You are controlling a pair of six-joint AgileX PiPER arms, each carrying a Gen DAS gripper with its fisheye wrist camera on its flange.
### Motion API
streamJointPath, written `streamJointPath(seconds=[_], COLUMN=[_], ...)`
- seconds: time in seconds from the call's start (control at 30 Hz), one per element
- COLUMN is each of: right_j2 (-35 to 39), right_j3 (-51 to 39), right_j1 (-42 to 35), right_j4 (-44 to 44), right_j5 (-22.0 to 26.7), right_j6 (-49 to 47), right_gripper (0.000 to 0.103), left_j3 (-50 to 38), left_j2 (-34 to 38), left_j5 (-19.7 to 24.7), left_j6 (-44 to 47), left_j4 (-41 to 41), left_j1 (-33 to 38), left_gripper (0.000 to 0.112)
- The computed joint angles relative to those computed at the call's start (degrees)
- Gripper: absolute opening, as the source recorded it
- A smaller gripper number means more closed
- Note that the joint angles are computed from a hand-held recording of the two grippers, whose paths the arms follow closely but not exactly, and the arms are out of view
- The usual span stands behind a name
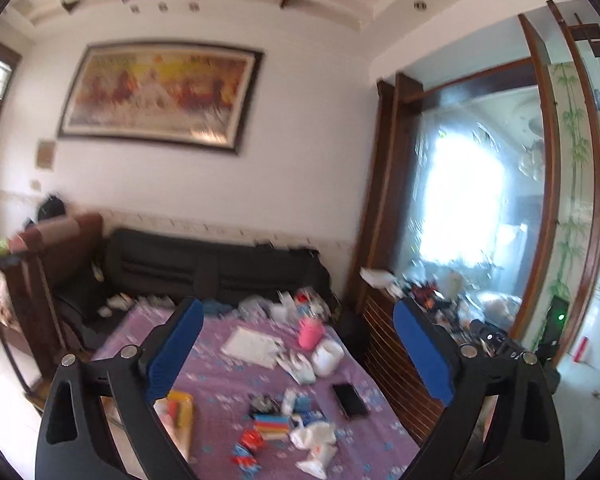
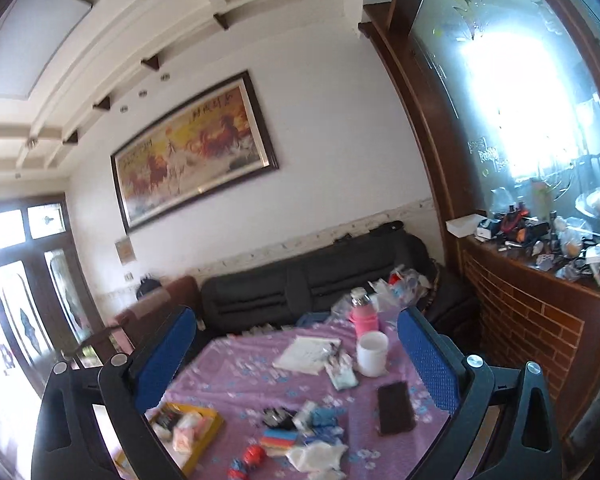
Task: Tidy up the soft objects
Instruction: 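Withdraw both tools from the tray back toward the remaining items, then grasp the blue cloth with red plastic with the left tool while the right tool grasps the white packet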
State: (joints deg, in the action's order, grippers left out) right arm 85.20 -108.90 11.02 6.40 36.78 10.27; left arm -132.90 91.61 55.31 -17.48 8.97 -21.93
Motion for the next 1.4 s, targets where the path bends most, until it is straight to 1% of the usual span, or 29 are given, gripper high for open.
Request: streamJointPath(seconds=[0.07, 0.13, 0.17, 0.23, 0.27, 0.33, 0.37, 0.43, 0.47, 0.5, 0.57, 0.6, 0.73, 0.8, 0.87, 0.93, 1.0, 1.07, 1.13, 1.2, 1.27, 1.3, 1.33, 1.37, 1.4], right_j2=[-1.53, -2.78, -3.59, -4.25, -4.19, -3.90, -3.43, -2.53, -1.86, -1.28, 0.67, 1.59, 6.32, 9.14, 11.97, 14.03, 15.88, 17.68, 19.45, 21.90, 24.94, 25.99, 27.85, 29.46, 31.04], right_j3=[4.23, 10.50, 13.64, 19.79, 21.89, 26.96, 28.96, 33.35, 34.20, 35.57, 37.56, 38.16, 36.69, 34.24, 31.93, 30.75, 29.75, 28.71, 27.89, 26.02, 23.70, 22.89, 21.09, 19.36, 17.60], right_j1=[0.60, 1.74, 2.17, 3.04, 3.21, 2.46, 1.90, 0.28, -0.44, -0.89, -2.35, -2.40, 0.04, 0.85, 1.07, 1.13, 1.45, 1.75, 1.66, 1.61, 1.82, 2.02, 2.54, 3.02, 3.52], right_j4=[-1.45, -5.24, -8.06, -13.95, -15.37, -15.84, -15.82, -14.40, -13.68, -12.98, -7.41, -6.59, -13.48, -14.17, -9.08, -3.14, -1.39, -0.67, 1.56, 3.50, 7.10, 7.85, 8.09, 8.42, 9.00], right_j5=[0.10, -1.00, -1.47, -2.58, -3.07, -4.87, -5.61, -8.50, -9.35, -10.32, -12.62, -13.48, -14.78, -14.49, -14.55, -14.73, -14.42, -13.68, -12.65, -11.10, -9.72, -9.38, -8.45, -7.52, -6.54], right_j6=[-0.13, 1.88, 3.84, 8.64, 10.18, 12.06, 13.02, 14.49, 14.63, 15.36, 11.98, 11.39, 16.73, 17.61, 13.78, 9.06, 7.90, 7.73, 6.08, 4.81, 2.04, 1.60, 2.10, 2.56, 2.80], right_gripper=[0.102, 0.102, 0.102, 0.102, 0.102, 0.102, 0.102, 0.102, 0.102, 0.102, 0.102, 0.102, 0.102, 0.102, 0.102, 0.102, 0.102, 0.102, 0.102, 0.102, 0.102, 0.102, 0.102, 0.102, 0.102], left_j3=[3.02, 6.84, 10.45, 15.65, 18.41, 22.70, 24.28, 28.10, 30.16, 31.25, 31.82, 32.24, 30.20, 29.23, 27.90, 25.02, 22.51, 22.04, 20.39, 17.55, 16.39, 16.10, 15.63, 17.31, 18.49], left_j2=[1.87, 3.90, 4.58, 5.15, 6.18, 7.45, 7.84, 8.86, 9.71, 10.45, 13.09, 14.57, 20.42, 22.49, 25.04, 28.58, 31.91, 33.98, 36.20, 38.56, 39.98, 40.45, 41.27, 40.63, 40.10], left_j5=[-2.41, -5.11, -7.76, -11.91, -14.17, -17.10, -17.84, -19.13, -19.66, -19.66, -18.59, -18.29, -16.15, -15.81, -15.31, -13.17, -12.05, -13.10, -13.03, -12.09, -12.52, -12.49, -12.17, -14.13, -15.14], left_j6=[1.70, 4.33, 5.78, 6.02, 6.54, 7.28, 7.42, 11.31, 12.19, 12.66, 14.78, 14.58, 13.74, 14.26, 14.57, 14.96, 13.46, 10.57, 7.22, 6.62, 7.48, 8.61, 9.88, 10.22, 11.68], left_j4=[-5.02, -10.27, -12.54, -12.99, -13.42, -14.57, -15.02, -19.99, -21.30, -21.92, -24.00, -23.40, -18.75, -18.20, -18.99, -21.08, -20.56, -17.08, -13.55, -13.90, -15.44, -16.38, -17.00, -15.32, -15.94], left_j1=[2.22, 4.27, 5.23, 5.75, 6.46, 8.26, 9.02, 11.99, 13.57, 14.62, 16.81, 17.21, 15.94, 14.63, 13.49, 12.53, 11.45, 10.38, 9.93, 10.71, 11.52, 11.75, 11.74, 11.33, 11.19], left_gripper=[0.096, 0.096, 0.096, 0.096, 0.096, 0.096, 0.096, 0.096, 0.096, 0.096, 0.096, 0.096, 0.096, 0.096, 0.096, 0.096, 0.096, 0.096, 0.096, 0.095, 0.094, 0.089, 0.070, 0.062, 0.053])
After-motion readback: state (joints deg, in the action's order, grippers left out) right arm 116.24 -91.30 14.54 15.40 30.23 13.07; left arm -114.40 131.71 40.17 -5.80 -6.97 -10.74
